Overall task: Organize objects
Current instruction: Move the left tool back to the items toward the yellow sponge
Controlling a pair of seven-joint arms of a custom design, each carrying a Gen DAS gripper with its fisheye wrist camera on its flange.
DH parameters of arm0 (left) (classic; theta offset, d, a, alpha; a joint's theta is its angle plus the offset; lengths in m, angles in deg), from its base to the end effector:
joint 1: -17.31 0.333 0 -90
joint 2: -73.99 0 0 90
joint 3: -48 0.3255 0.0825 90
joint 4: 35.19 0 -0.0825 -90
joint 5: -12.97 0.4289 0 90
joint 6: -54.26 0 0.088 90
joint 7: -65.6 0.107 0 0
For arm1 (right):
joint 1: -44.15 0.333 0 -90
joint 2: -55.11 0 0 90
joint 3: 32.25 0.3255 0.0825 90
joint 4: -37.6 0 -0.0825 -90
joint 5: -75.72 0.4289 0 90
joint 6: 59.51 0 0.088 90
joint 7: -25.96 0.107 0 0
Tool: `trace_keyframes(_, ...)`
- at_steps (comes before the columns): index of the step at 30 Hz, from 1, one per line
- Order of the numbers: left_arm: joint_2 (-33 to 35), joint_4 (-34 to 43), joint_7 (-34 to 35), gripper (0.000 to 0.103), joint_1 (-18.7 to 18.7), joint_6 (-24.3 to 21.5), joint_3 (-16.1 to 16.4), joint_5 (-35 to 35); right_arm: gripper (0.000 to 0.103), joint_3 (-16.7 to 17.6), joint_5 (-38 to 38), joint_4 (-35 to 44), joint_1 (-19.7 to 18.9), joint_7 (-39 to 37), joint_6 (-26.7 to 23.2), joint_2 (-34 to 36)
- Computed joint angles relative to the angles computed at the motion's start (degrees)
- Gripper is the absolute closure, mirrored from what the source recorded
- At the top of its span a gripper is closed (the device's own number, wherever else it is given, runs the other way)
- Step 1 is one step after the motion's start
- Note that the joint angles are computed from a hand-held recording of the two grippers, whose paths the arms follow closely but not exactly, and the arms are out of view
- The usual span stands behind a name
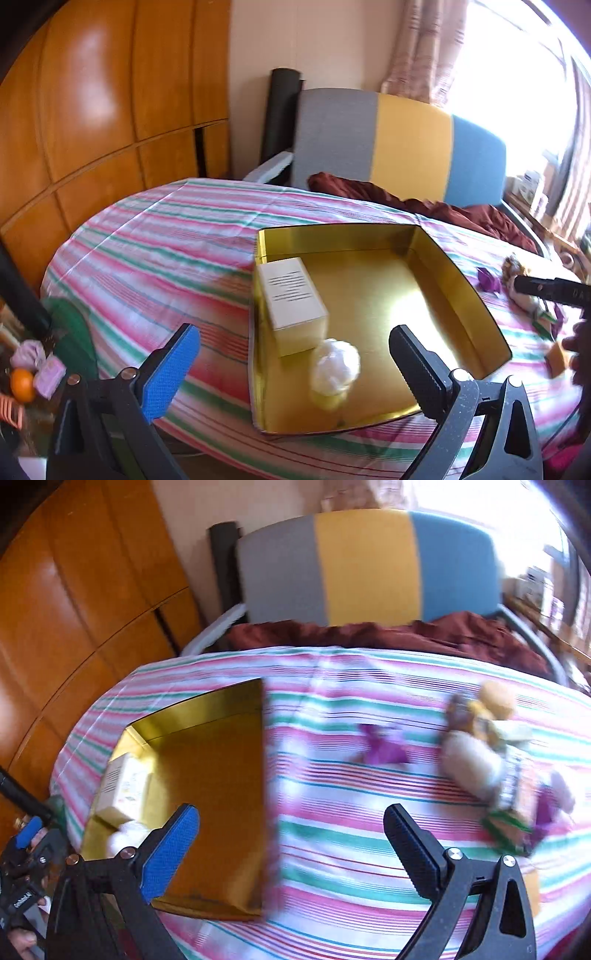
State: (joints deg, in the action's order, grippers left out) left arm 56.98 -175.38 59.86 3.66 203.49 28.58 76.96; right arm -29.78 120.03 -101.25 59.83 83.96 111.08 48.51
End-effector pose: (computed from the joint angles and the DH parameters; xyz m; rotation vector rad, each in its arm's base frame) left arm 0.4155 -0.2954 0.4250 -1.8254 1.4903 -0.7540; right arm 0.5278 0.1222 0.3948 -1.8590 1.5942 -0.3407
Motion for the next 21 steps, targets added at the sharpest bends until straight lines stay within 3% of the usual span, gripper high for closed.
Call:
trace_keyframes(10, 6.97, 7.49, 4.85, 0.0, -2.26, 1.67, -0.34, 2.89, 0.001, -4.43, -4.63, -4.39, -9.75, 8.72, 1.17, -4.89)
trace_keyframes(15, 11.04, 11.78, 8.61, 0.0, -4.06, 3.62, 0.1, 3.33, 0.001, -7.92, -2.05, -5.44, -13.31, 9.79, 1.73, -6.23)
trace_keyframes(17, 12.91, 13.75, 10.88, 0.0, -4.94, 4.22, 0.32, 2.61, 0.001, -9.92, 1.59, -5.52, -13.31, 8.74, 2.23, -6.08)
trace_keyframes(21, 16.23, 17.33, 14.88, 0.0, -6.85, 5.13, 0.7, 1.49, 0.001, -15.66, 19.1, -3.82, -10.71, -0.44, -0.08, -4.7)
